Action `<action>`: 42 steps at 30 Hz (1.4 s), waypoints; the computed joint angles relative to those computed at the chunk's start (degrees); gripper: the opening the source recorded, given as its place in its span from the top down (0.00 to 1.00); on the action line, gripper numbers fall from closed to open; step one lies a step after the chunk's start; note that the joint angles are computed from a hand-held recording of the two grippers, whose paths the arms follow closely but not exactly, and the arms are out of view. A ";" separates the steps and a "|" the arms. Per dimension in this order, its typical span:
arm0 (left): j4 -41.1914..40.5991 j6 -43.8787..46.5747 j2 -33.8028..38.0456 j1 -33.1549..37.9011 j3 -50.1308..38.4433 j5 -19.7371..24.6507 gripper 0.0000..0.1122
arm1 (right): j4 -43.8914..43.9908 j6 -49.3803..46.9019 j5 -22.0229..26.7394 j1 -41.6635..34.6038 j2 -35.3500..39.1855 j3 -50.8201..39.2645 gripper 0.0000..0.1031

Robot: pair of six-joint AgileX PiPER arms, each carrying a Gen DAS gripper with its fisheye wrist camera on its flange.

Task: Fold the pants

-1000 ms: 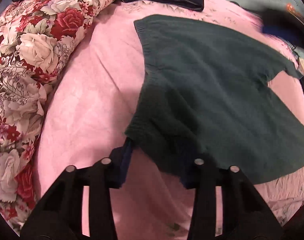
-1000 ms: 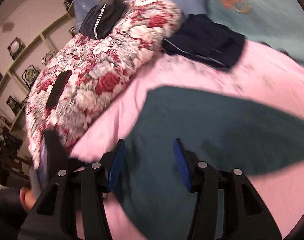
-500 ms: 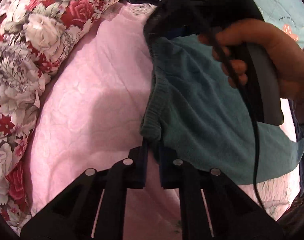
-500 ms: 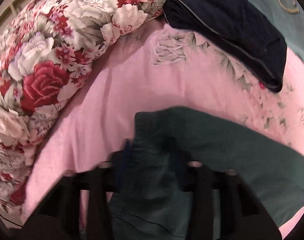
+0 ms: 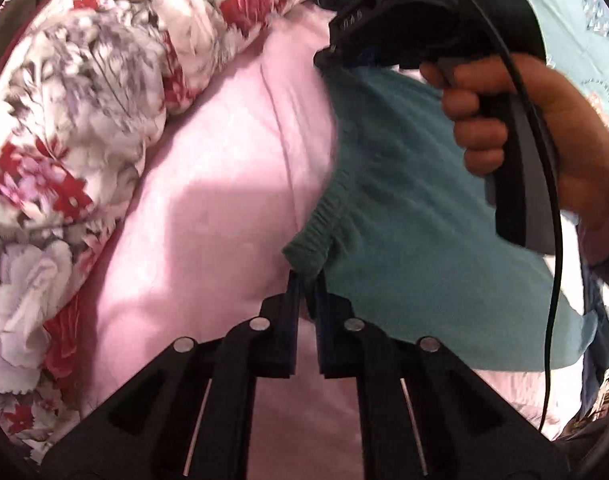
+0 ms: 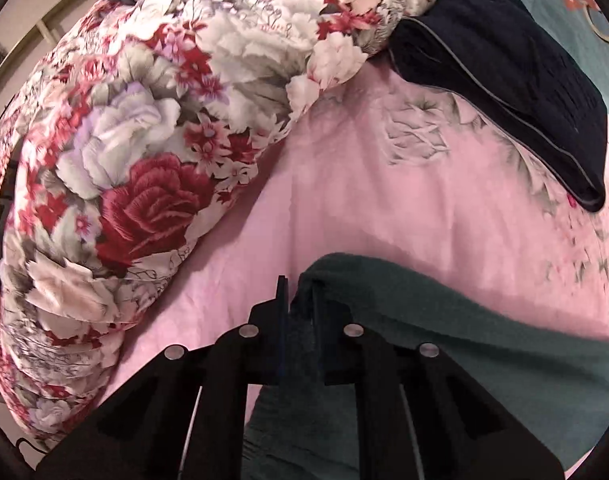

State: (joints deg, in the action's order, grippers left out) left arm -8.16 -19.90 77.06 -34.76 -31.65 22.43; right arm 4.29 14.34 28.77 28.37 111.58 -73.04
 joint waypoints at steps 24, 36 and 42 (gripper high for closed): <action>9.79 19.28 39.03 2.70 -58.98 21.41 0.27 | 11.33 -66.23 19.85 -52.06 -7.61 2.88 0.50; 1.74 30.36 49.71 4.37 -75.94 33.93 0.89 | 4.38 -69.18 21.83 -52.23 -0.21 -2.23 0.97; 1.33 31.13 46.34 3.87 -73.63 31.81 0.94 | 4.33 -69.83 19.97 -51.53 -6.81 2.99 0.98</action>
State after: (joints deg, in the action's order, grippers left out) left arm -6.84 11.22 123.40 -30.89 -105.27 54.24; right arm 8.61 -55.49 48.74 -23.17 104.77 -70.05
